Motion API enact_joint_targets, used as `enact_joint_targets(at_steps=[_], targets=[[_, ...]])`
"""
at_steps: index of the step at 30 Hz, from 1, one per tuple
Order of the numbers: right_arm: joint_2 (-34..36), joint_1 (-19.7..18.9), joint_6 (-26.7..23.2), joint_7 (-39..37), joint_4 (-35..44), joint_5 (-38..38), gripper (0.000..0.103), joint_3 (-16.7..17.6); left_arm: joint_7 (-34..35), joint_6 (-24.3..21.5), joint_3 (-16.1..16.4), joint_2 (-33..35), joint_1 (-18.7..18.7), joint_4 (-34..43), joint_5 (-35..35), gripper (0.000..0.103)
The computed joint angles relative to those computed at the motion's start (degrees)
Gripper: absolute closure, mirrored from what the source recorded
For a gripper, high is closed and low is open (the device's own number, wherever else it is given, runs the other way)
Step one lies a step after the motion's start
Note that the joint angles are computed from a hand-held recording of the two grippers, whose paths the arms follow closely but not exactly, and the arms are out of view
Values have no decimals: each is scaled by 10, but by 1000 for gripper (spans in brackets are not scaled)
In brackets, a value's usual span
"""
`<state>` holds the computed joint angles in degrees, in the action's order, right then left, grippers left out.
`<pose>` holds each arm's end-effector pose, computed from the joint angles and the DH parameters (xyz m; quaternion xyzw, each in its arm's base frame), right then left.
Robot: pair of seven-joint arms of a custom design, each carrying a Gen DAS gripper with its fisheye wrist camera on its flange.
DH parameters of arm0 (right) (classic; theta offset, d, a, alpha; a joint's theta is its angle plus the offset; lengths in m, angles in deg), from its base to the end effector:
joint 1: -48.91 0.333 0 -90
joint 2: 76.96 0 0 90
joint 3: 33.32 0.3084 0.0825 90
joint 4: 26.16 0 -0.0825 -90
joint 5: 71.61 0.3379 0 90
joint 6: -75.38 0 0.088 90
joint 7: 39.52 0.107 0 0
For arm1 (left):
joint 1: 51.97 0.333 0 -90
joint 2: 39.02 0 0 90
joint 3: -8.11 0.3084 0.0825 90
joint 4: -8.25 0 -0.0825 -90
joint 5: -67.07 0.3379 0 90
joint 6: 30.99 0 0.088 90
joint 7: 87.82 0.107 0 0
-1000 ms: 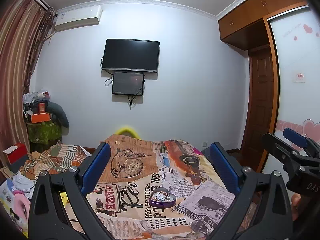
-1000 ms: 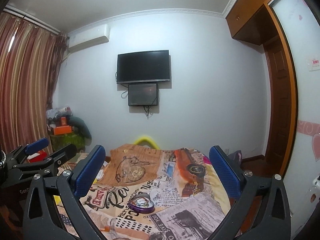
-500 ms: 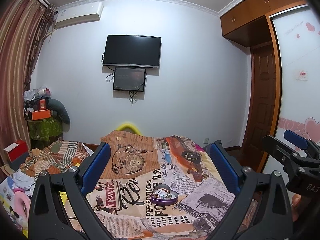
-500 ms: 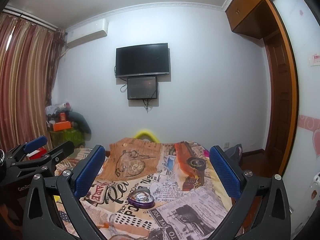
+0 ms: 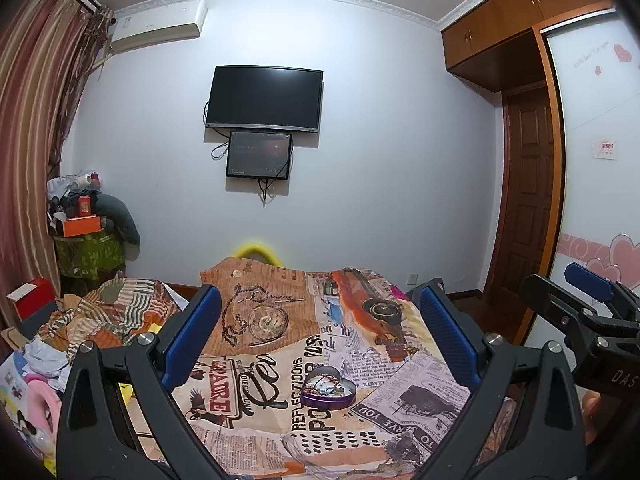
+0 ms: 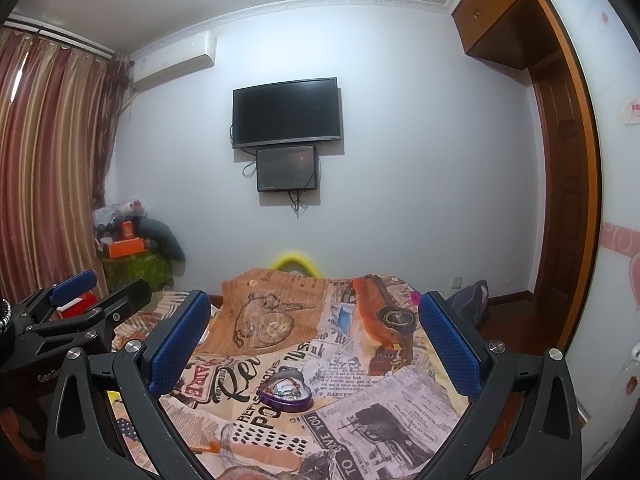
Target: Organize jewelry
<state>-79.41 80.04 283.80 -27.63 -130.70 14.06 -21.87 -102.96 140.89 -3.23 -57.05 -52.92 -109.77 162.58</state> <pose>0.4311 0.2259 0.6538 -0.5881 0.4765 -0.3948 0.5208 0.4195 -0.1797 0.6396 -0.5454 0.5292 -0.4895 0.4276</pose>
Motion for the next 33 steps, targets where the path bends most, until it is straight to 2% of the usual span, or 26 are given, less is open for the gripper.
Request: enact_joint_targets(at_steps=[7,23,33], targets=[[3,0,-2,-23,12,20,0,-1,12,8,1,4,1,3,-8,3],[3,0,-1,-12,10,15,0,-1,2,35,9,11,-1,9,-2,3],[8,0,0,-32,22,34,0,-2,8,40,8,14,3,10,-9,3]])
